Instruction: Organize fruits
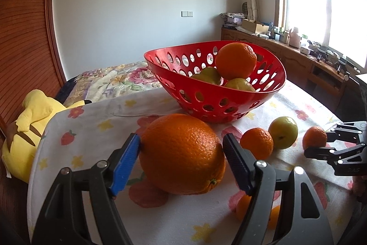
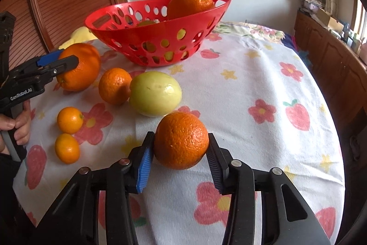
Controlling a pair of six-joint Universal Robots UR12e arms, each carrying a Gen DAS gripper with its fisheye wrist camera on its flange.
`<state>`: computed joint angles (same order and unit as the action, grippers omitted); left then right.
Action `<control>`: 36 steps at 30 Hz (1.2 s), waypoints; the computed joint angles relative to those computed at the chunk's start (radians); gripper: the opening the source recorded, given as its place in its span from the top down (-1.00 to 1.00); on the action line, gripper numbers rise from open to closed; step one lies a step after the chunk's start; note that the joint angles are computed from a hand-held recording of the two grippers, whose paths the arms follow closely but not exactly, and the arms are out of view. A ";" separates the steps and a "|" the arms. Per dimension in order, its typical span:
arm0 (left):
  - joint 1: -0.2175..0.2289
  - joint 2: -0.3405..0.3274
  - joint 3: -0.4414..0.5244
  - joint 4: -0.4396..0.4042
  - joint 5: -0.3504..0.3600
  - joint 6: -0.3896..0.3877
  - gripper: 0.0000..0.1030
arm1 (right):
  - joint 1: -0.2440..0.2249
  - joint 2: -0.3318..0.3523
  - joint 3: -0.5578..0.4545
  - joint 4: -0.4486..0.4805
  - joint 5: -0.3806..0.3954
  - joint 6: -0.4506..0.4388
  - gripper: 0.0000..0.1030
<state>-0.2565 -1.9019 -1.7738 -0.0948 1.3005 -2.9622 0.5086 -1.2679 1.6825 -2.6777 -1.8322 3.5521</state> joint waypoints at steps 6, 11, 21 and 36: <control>0.000 -0.002 0.005 -0.013 0.005 -0.009 -0.49 | 0.007 -0.013 0.021 -0.012 -0.016 0.014 0.14; -0.001 -0.002 0.006 -0.022 0.011 -0.011 -0.52 | 0.005 -0.015 0.029 -0.016 -0.007 0.022 0.14; -0.017 -0.006 0.020 -0.061 0.078 0.004 -0.58 | 0.001 -0.017 0.037 -0.031 0.007 0.032 0.14; -0.034 -0.007 0.080 -0.223 0.139 0.028 -0.61 | -0.004 -0.020 0.043 -0.044 0.030 0.039 0.14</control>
